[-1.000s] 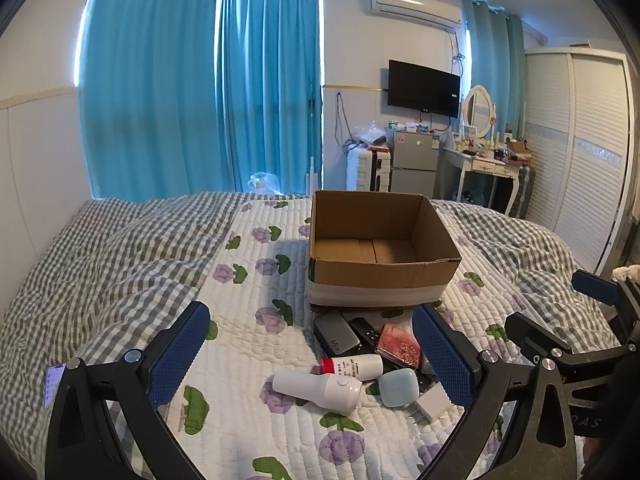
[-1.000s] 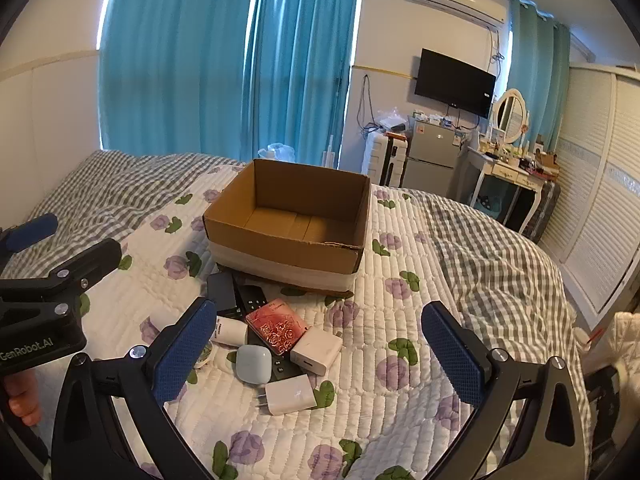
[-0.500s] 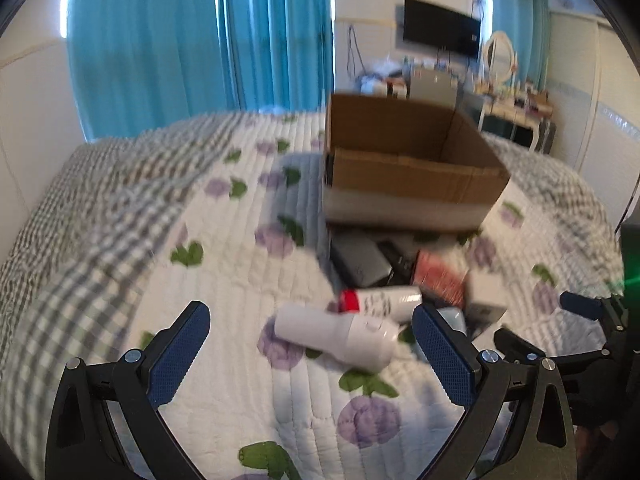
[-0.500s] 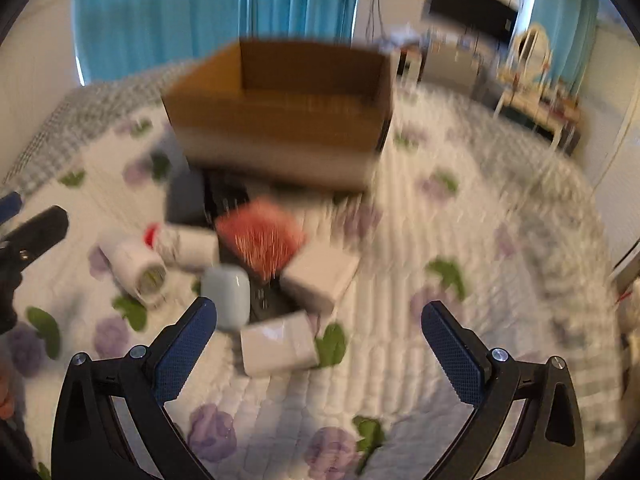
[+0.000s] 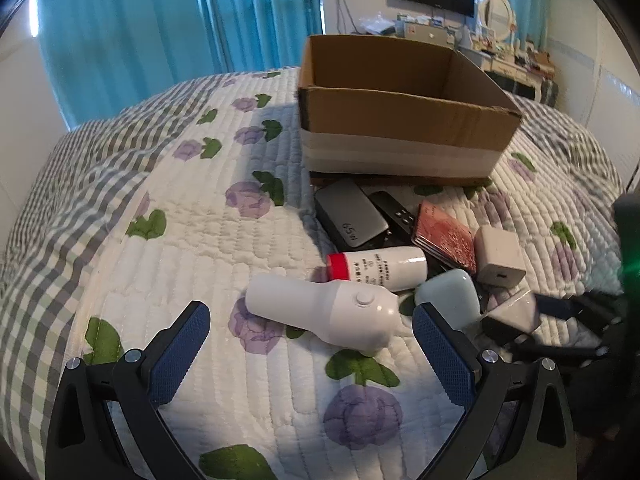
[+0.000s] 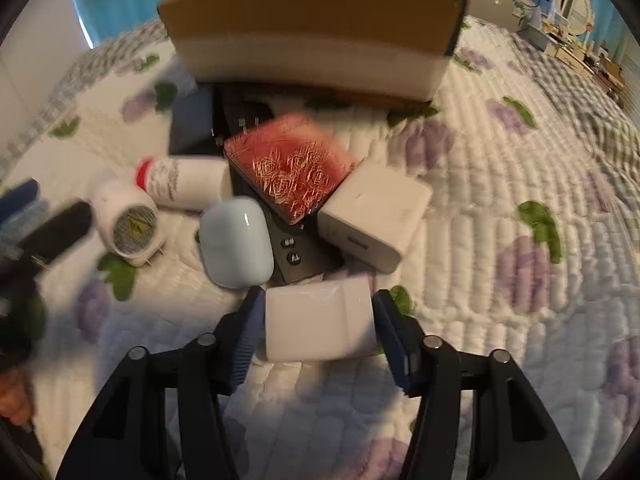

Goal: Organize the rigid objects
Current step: 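Grasp the light-blue earbud case with left gripper while right gripper grasps white charger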

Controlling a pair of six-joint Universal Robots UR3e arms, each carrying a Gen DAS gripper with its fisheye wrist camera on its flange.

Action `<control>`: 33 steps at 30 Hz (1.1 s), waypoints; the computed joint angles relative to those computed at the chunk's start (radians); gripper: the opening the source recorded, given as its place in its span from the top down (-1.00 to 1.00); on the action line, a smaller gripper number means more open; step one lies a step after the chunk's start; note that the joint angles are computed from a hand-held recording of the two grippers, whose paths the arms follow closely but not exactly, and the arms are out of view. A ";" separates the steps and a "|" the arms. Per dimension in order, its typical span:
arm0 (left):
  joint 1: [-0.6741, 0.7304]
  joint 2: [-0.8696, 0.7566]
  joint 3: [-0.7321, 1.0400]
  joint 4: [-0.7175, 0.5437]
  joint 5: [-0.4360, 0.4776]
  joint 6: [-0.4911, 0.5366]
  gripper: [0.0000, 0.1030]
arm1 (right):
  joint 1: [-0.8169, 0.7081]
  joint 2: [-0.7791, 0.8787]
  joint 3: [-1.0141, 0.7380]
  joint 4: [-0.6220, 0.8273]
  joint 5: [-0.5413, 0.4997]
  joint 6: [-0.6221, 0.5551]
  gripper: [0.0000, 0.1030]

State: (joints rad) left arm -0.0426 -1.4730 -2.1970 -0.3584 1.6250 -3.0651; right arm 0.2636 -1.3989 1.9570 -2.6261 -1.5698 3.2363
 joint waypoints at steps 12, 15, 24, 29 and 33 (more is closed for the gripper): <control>-0.189 -0.177 0.137 -0.019 -0.014 -0.187 -0.68 | -0.208 -0.273 0.028 0.129 0.072 -0.093 -0.05; -0.210 -0.236 0.176 -0.036 -0.056 -0.196 -0.49 | -0.260 -0.289 0.063 0.128 0.126 -0.092 -0.05; -0.146 -0.380 0.263 -0.090 -0.177 -0.247 -0.33 | -0.270 -0.268 0.090 0.107 0.152 -0.098 -0.05; -0.166 -0.396 0.283 -0.077 -0.180 -0.195 0.10 | -0.253 -0.256 0.092 0.097 0.133 -0.098 -0.05; -0.191 -0.335 0.239 -0.061 -0.147 -0.157 0.10 | -0.226 -0.257 0.088 0.086 0.103 -0.090 -0.05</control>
